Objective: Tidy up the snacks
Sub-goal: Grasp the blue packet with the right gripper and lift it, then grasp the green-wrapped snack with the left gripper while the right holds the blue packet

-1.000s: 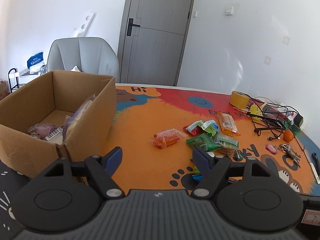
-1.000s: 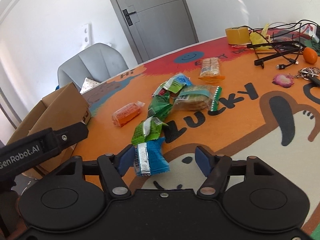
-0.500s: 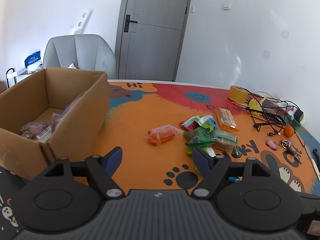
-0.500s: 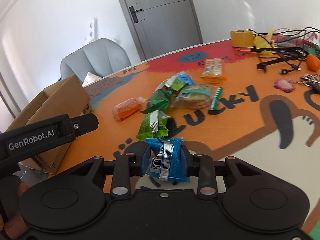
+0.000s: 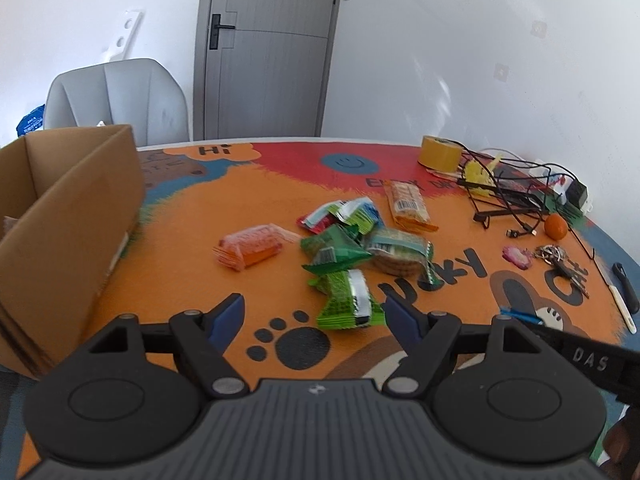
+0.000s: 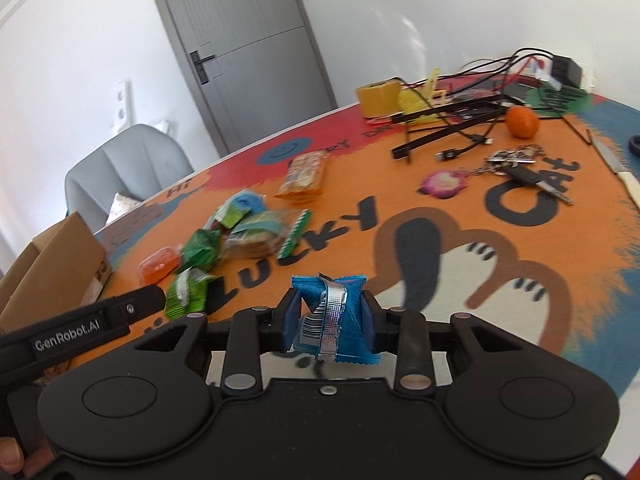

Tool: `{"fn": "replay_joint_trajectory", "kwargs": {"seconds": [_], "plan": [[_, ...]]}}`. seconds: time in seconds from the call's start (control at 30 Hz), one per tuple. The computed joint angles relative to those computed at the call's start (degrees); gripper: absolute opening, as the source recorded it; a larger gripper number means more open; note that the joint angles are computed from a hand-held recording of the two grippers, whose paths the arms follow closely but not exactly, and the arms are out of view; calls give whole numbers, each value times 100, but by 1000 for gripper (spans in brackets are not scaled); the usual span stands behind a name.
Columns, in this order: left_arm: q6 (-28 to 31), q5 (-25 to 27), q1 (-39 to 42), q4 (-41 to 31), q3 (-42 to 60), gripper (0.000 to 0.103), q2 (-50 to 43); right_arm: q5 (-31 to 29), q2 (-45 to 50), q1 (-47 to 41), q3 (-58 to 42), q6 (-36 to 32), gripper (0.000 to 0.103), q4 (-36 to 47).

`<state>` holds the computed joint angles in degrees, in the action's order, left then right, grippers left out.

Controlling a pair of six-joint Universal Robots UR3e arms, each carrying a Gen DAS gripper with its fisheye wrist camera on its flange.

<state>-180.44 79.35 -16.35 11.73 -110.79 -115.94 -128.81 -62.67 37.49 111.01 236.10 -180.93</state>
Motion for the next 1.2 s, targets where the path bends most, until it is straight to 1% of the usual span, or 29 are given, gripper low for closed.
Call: {"fn": "replay_joint_trajectory", "kwargs": {"seconds": [0.1,0.33,0.4,0.57,0.6,0.63,0.73,0.77,0.8,0.9,0.97,1.2], "plan": [[-8,54,-105,-78,172,77,-155,-117,-70,-22,122,51,33,66],[-77,292,-297,-186,611,77,-562,-159,-102,-35,226,82,35,220],[-108,331,-326,-233,726,77,-633,-187,-142,-25,225,111,37,337],[-173,484,-440,-195,1032,75,-901,-221,-91,-24,162,139,48,430],[-196,527,-461,-236,1098,71,-947,-251,-60,-5,91,135,49,509],[-212,540,-467,-293,1151,68,-979,-287,-22,13,16,131,50,593],[-198,605,-493,-252,1216,51,-1072,-424,90,66,-207,140,50,854],[-197,594,-487,-255,1212,40,-1069,-460,117,82,-273,151,50,945],[-198,536,-459,-232,1190,39,-1056,-506,147,99,-358,146,50,1064],[-188,425,-393,-127,1066,34,-987,-627,245,150,-611,119,39,1409],[-180,382,-352,-16,920,32,-892,-561,243,146,-579,92,37,1255],[-153,132,-60,219,336,32,-479,-446,355,194,-747,140,36,1038]]}}
